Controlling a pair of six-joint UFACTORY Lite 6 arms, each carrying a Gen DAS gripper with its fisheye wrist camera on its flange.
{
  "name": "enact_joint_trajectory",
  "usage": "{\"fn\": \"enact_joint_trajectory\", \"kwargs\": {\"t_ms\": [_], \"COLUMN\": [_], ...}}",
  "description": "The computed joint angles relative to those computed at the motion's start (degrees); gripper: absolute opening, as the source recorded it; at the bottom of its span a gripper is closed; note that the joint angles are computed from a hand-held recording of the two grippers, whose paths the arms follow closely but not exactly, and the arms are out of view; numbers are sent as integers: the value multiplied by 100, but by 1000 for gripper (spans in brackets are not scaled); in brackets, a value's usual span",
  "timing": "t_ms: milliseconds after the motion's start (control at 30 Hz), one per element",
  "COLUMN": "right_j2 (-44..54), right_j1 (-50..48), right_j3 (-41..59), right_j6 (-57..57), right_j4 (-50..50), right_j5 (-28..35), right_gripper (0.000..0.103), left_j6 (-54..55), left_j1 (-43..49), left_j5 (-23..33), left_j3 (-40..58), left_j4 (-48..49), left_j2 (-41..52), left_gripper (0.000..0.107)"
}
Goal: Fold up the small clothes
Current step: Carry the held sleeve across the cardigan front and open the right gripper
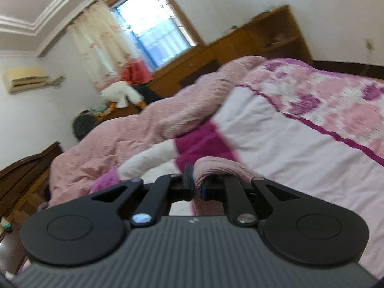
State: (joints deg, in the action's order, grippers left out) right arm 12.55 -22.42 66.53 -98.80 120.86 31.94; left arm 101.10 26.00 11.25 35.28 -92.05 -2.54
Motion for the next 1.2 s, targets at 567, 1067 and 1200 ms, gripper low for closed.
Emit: {"fn": "enact_joint_trajectory", "kwargs": {"t_ms": [567,1067,1200], "right_j2": [525,3123,3678], "right_j1": [3048,4708,4919], "right_j3": [671,2261,2668], "right_j6": [-2609,-3044,-2626], "right_j4": [2555,3498,3195], "right_j5": [-1413,-2081,-2349], "right_gripper": [9,9,12], "left_j6": [529,1203,1487], "left_j1": [1679,2385,2403], "left_j5": [686,884,855], "left_j3": [105,649,715], "left_j4": [104,-266,-534], "left_j2": [-80,838,1006], "left_gripper": [103,103,103]}}
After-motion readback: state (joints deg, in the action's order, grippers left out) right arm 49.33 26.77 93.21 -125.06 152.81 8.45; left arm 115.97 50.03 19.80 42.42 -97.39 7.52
